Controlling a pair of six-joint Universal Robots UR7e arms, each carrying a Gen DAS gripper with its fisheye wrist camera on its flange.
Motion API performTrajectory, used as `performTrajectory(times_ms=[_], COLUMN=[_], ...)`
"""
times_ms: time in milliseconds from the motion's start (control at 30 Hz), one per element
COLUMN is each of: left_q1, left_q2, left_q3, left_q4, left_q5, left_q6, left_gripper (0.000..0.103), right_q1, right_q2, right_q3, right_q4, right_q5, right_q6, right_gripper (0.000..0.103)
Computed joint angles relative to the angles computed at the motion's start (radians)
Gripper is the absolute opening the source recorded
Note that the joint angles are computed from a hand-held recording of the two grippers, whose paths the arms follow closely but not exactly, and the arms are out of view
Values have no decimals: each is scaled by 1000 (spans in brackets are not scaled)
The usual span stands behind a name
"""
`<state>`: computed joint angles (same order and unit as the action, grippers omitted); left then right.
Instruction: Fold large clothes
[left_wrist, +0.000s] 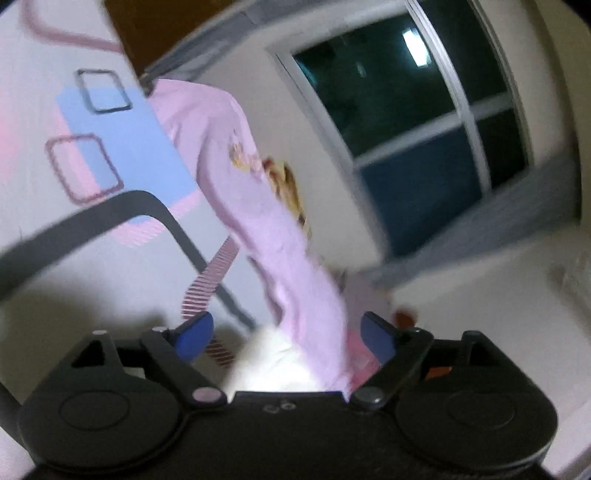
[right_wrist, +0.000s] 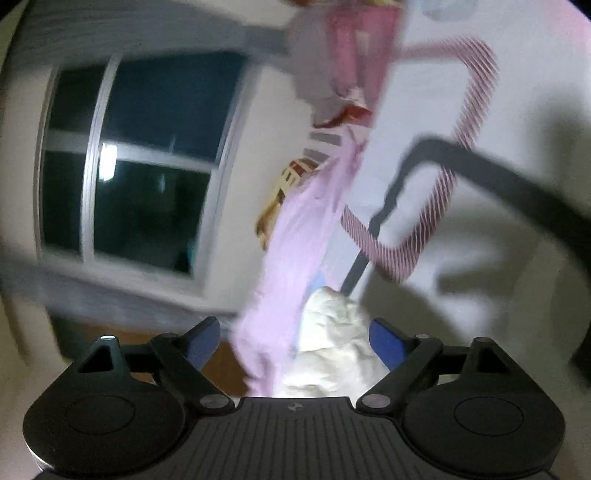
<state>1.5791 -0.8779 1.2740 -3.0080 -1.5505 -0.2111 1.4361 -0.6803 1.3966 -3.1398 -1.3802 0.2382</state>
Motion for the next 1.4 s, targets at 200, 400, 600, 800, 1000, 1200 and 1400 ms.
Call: performTrajectory(times_ms=[200, 400, 600, 800, 1000, 1200, 1400], left_q1=[-20, -44, -51, -62, -44, -35, -67], left_q2=[58, 145, 100, 166, 225, 207, 21], left_q3=[-181, -299, -160, -224, -285, -284, 23], left_q4=[414, 574, 293, 277, 342, 383, 44], left_q5=[60, 151, 68, 167, 216, 210, 278], left_q6=[217, 329, 436, 441, 399, 369, 374], left_gripper=[87, 18, 3, 3, 7, 26, 56], right_q1=[93, 121, 123, 137, 102, 121, 168], right_q2=[83, 130, 85, 183, 227, 209, 108], right_q3=[-168, -215, -94, -221, -232, -231, -13], right_q4=[278, 343, 85, 126, 131, 154, -191], right_q5=[-285, -339, -233, -385, -415, -479, -528], right_q6=[-391, -516, -593, -611, -528, -515, -584], right_gripper=[87, 53, 18, 18, 37, 56, 89])
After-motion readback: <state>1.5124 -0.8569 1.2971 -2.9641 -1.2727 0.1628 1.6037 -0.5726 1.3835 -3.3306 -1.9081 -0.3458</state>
